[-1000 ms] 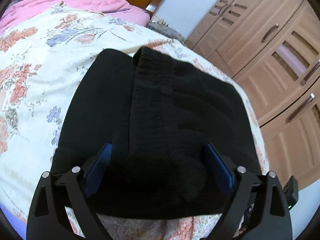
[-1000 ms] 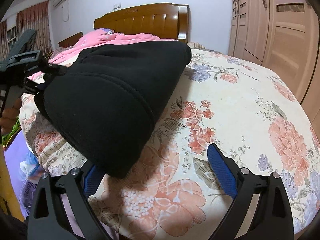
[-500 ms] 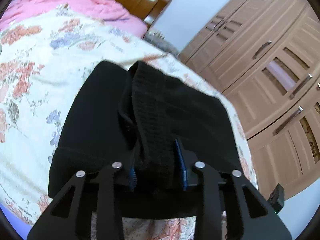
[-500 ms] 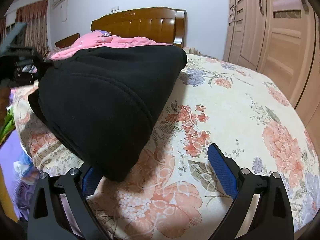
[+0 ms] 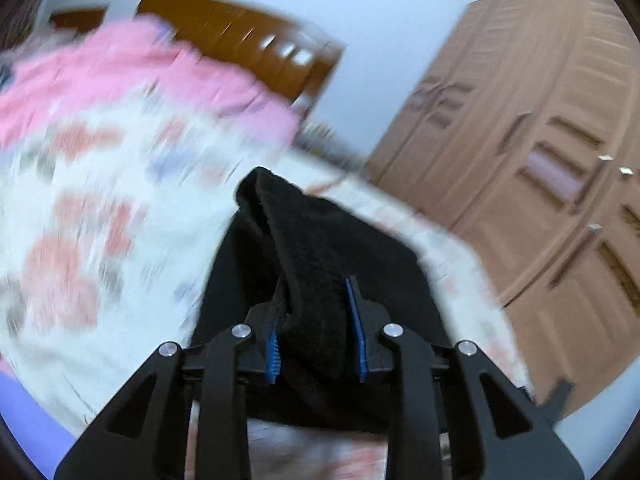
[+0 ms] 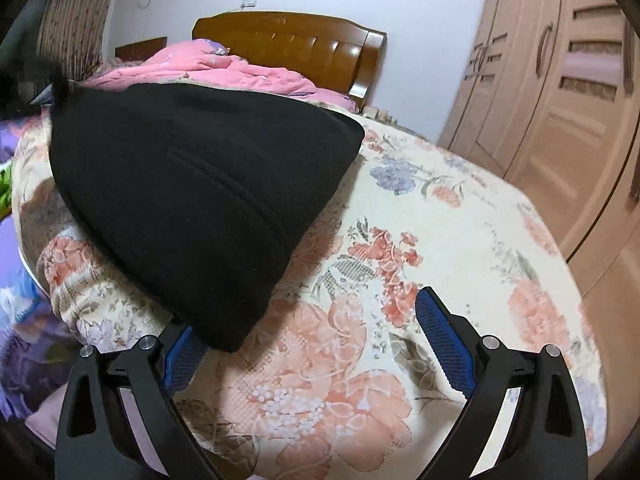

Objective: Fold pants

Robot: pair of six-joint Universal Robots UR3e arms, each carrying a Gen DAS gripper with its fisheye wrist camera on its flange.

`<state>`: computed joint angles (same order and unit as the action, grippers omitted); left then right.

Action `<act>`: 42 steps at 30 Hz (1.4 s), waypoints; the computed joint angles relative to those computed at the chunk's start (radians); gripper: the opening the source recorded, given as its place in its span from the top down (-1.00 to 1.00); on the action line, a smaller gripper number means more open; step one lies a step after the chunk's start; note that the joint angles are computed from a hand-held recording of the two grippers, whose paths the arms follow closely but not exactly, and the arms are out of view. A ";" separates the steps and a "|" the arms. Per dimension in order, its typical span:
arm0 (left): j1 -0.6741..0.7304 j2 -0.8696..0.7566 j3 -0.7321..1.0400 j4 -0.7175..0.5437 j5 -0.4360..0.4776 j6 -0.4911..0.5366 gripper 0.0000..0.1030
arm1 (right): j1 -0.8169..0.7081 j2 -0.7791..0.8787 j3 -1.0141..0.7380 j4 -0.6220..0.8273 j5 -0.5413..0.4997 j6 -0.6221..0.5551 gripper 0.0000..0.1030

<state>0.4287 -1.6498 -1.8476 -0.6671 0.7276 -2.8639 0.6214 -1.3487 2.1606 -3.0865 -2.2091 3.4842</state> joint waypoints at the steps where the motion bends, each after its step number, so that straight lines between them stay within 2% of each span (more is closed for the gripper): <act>1: -0.009 -0.075 0.007 0.005 0.027 0.002 0.46 | 0.001 0.000 -0.002 0.004 -0.002 -0.002 -0.79; 2: 0.005 -0.110 -0.018 0.043 0.003 -0.005 0.46 | 0.008 0.002 -0.007 0.013 -0.009 0.004 -0.79; 3: 0.038 -0.125 -0.049 0.067 -0.060 0.002 0.45 | 0.009 -0.001 -0.011 0.025 -0.009 0.008 -0.79; 5: 0.053 -0.102 -0.051 0.035 -0.085 0.002 0.46 | 0.013 -0.005 -0.016 0.041 -0.011 0.019 -0.79; 8: 0.027 0.001 -0.086 0.098 -0.050 -0.012 0.46 | -0.001 -0.012 0.000 0.023 0.013 0.026 -0.79; 10: -0.005 -0.005 -0.049 0.073 0.016 -0.018 0.42 | -0.015 -0.034 0.008 0.033 0.044 0.014 -0.79; 11: -0.020 -0.034 -0.014 0.038 0.057 -0.027 0.38 | -0.023 -0.050 0.012 0.046 0.063 0.004 -0.79; 12: -0.031 -0.073 0.012 0.023 0.094 -0.030 0.16 | -0.033 -0.086 0.029 0.057 0.100 -0.020 -0.80; 13: -0.025 -0.103 0.007 0.040 0.094 -0.035 0.09 | -0.048 -0.127 0.055 0.055 0.147 -0.050 -0.80; 14: 0.005 -0.098 -0.025 0.055 0.040 -0.026 0.04 | -0.079 -0.187 0.098 0.048 0.230 -0.093 -0.80; 15: 0.020 -0.085 -0.040 0.049 0.023 -0.015 -0.18 | -0.137 -0.282 0.169 0.035 0.361 -0.149 -0.80; 16: 0.019 -0.055 -0.050 0.076 0.076 -0.046 -0.65 | -0.194 -0.374 0.239 0.010 0.467 -0.184 -0.80; 17: 0.020 -0.027 -0.064 0.122 0.137 -0.074 -0.78 | -0.255 -0.464 0.298 -0.005 0.556 -0.205 -0.80; 18: 0.015 0.026 -0.090 0.205 0.219 -0.111 -0.80 | -0.343 -0.569 0.347 0.000 0.657 -0.221 -0.80; 20: 0.011 0.092 -0.115 0.292 0.267 -0.111 -0.86 | -0.479 -0.666 0.353 0.035 0.778 -0.235 -0.84; 21: -0.005 0.114 -0.097 0.302 0.270 -0.108 -0.96 | -0.535 -0.654 0.316 0.032 0.812 -0.232 -0.86; 23: -0.058 0.102 -0.004 0.232 0.226 -0.048 -0.96 | -0.601 -0.547 0.226 -0.014 0.890 -0.240 -0.86; 24: -0.106 0.074 0.061 0.189 0.224 -0.021 -0.96 | -0.612 -0.446 0.146 -0.033 0.925 -0.244 -0.86; 25: -0.183 0.013 0.161 0.135 0.234 0.008 -0.96 | -0.593 -0.350 0.062 -0.035 0.915 -0.241 -0.86; 27: -0.304 -0.138 0.367 0.035 0.276 0.044 -0.96 | -0.579 -0.178 -0.115 0.024 0.959 -0.257 -0.86; 30: -0.426 -0.416 0.681 -0.028 0.459 -0.001 -0.96 | -0.503 0.019 -0.379 0.168 0.909 -0.309 -0.86; 33: -0.409 -0.573 0.877 -0.179 0.471 -0.037 -0.96 | -0.469 0.168 -0.590 0.292 0.894 -0.367 -0.87; 35: -0.365 -0.626 0.910 -0.233 0.401 -0.072 -0.96 | -0.471 0.268 -0.730 0.402 0.852 -0.376 -0.88; 36: -0.344 -0.611 0.863 -0.193 0.357 -0.075 -0.96 | -0.471 0.300 -0.766 0.444 0.825 -0.371 -0.89; 37: -0.322 -0.594 0.813 -0.146 0.307 -0.078 -0.96 | -0.493 0.317 -0.762 0.441 0.858 -0.353 -0.90; 39: -0.290 -0.594 0.792 -0.152 0.238 -0.080 -0.96 | -0.523 0.287 -0.664 0.336 0.908 -0.299 -0.90; 42: -0.275 -0.570 0.732 -0.104 0.201 -0.097 -0.96 | -0.507 0.251 -0.636 0.322 0.848 -0.262 -0.90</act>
